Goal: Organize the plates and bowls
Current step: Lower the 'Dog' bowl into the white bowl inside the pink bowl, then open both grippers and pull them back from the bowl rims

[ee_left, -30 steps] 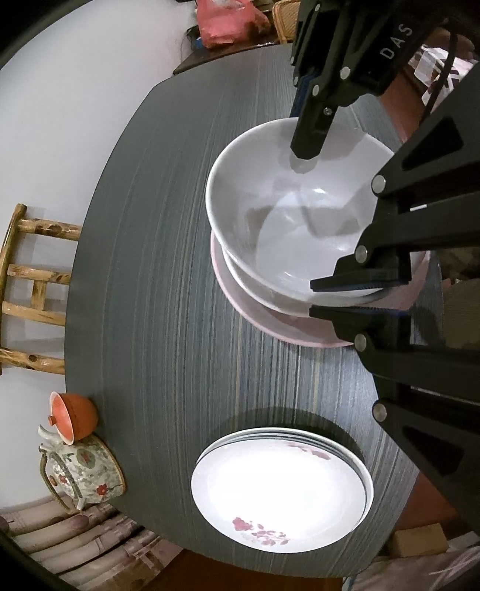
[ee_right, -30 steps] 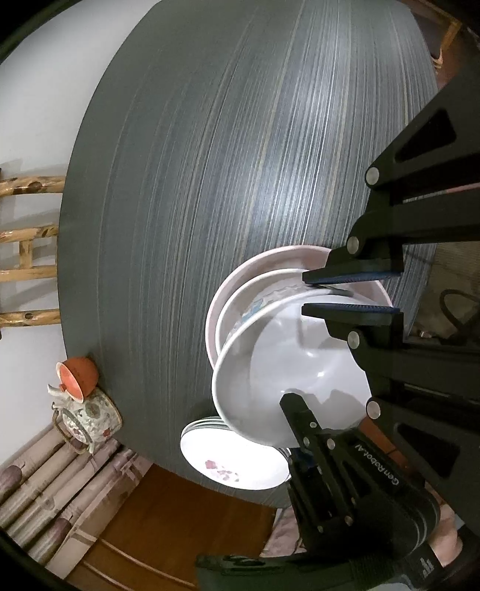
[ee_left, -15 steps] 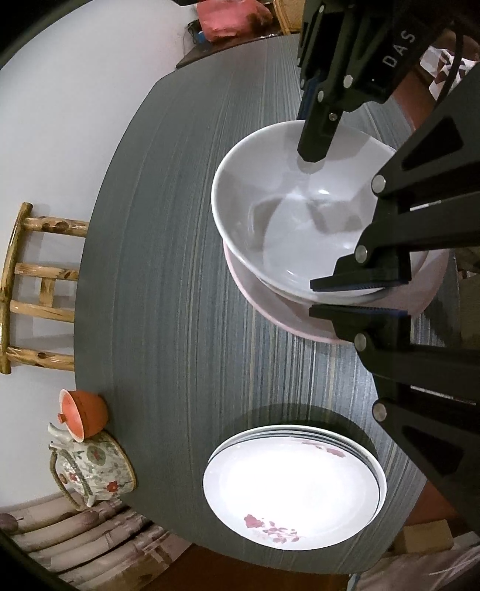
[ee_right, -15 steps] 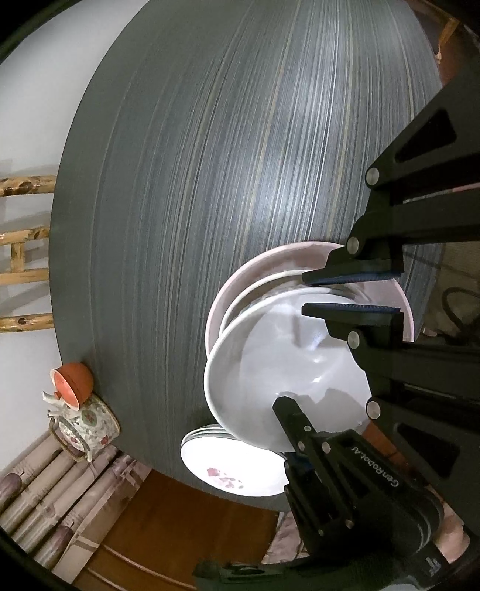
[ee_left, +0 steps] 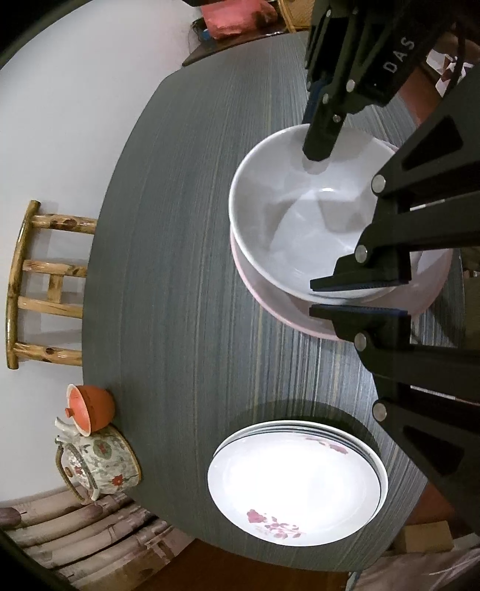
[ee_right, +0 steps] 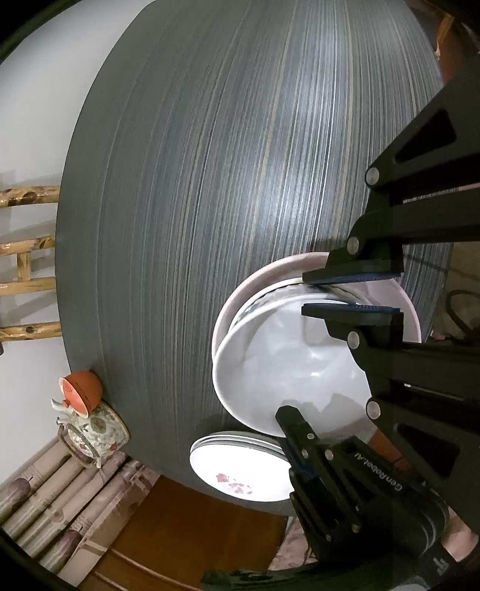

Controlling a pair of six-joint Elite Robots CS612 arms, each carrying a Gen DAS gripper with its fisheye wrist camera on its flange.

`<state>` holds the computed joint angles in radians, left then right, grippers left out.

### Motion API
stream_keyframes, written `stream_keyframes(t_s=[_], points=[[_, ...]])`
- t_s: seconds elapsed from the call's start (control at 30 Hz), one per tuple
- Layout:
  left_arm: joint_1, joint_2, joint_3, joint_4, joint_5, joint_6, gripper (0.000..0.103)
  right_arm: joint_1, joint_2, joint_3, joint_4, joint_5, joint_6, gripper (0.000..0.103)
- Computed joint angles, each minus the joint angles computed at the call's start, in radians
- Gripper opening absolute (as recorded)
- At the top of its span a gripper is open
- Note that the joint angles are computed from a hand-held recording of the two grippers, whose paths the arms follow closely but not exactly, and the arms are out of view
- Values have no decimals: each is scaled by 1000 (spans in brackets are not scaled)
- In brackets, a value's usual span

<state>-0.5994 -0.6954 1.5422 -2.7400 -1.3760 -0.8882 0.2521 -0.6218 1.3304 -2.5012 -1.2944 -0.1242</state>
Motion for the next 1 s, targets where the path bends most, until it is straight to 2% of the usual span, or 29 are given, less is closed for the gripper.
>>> stream_keyframes(t_s=[0.27,0.37,0.43,0.5,0.57,0.8,1.0], points=[[-2,-6,6,-5,12,-3,7,-2,-2,8,-17,7,8,12],[-3,-8,10,-12,14,-5,14,-3,-5,14,-23,10,13,13],[-4,-11,14,-15,20,-10,28,-6,-4,14,-20,21,17,16],[-4,-13,20,-31,27,-13,32,-7,-4,14,-19,30,15,26],[-4,-17,26,-39,30,-13,32,-6,-7,18,-26,33,12,32],[-2,-26,42,-65,29,-29,36,-1,-12,28,-50,30,17,36],[-1,-38,63,-92,30,-42,37,1,-18,39,-83,21,30,48]])
